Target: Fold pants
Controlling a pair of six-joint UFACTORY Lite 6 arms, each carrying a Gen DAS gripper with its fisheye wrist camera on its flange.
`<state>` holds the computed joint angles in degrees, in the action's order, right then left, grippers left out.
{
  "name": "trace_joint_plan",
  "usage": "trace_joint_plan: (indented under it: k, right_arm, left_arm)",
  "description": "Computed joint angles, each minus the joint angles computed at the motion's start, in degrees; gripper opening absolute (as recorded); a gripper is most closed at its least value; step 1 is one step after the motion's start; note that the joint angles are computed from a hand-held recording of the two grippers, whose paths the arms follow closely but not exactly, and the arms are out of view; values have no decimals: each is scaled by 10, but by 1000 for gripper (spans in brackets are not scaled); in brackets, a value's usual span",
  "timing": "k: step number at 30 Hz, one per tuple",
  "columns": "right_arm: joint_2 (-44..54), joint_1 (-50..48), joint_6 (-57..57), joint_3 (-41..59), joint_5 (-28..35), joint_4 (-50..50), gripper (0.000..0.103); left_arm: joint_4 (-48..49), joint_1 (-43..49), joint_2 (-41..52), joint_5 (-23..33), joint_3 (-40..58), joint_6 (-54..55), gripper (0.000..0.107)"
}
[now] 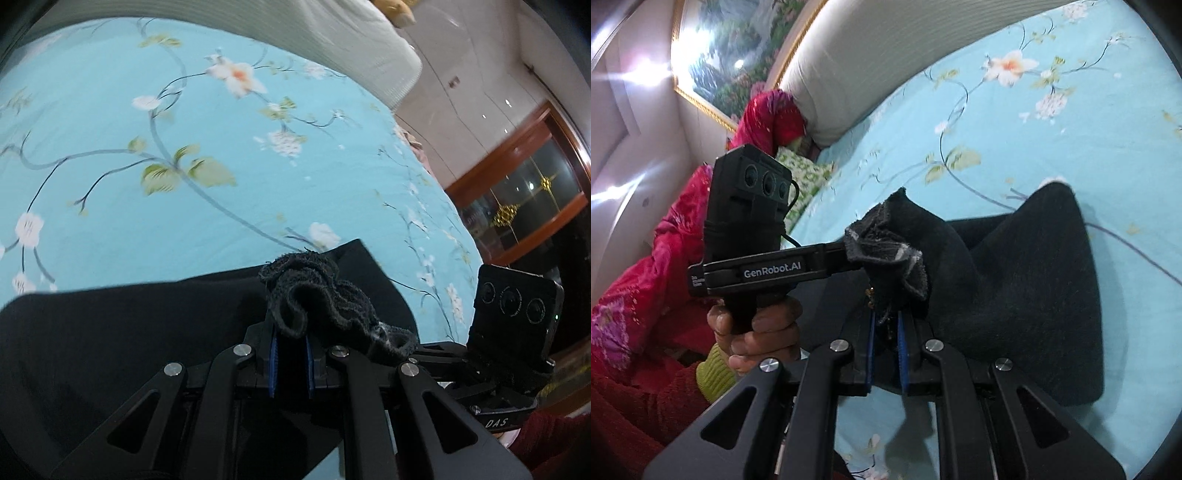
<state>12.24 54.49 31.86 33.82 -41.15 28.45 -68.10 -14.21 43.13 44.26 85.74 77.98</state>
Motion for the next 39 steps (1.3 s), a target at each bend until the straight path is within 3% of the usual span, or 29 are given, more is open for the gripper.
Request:
trace_joint_plan:
  k: [13, 17, 20, 22, 26, 30, 33, 39]
  right_arm:
    - [48, 14, -129, 81, 90, 90, 17]
    - [56, 14, -104, 89, 95, 60, 32]
    - [63, 25, -134, 103, 107, 87, 34]
    - [63, 31, -150, 109, 114, 100, 34]
    - [54, 37, -144, 112, 122, 87, 34]
    - [56, 42, -168, 131, 134, 96, 34]
    - [58, 38, -171, 147, 142, 83, 34]
    - [78, 27, -189, 201, 170, 63, 34]
  left_arm:
    - [-50, 36, -27, -25, -83, 27, 11]
    - [-74, 50, -55, -40, -127, 45, 13]
    - [-82, 62, -75, -47, -154, 55, 13]
    - [-94, 81, -91, -40, -176, 69, 22]
    - [-105, 127, -109, -11, -209, 81, 26]
    - [-136, 166, -157, -33, -270, 117, 34]
    - [-152, 210, -185, -25, -312, 133, 48]
    - [-149, 310, -214, 9, -364, 146, 48]
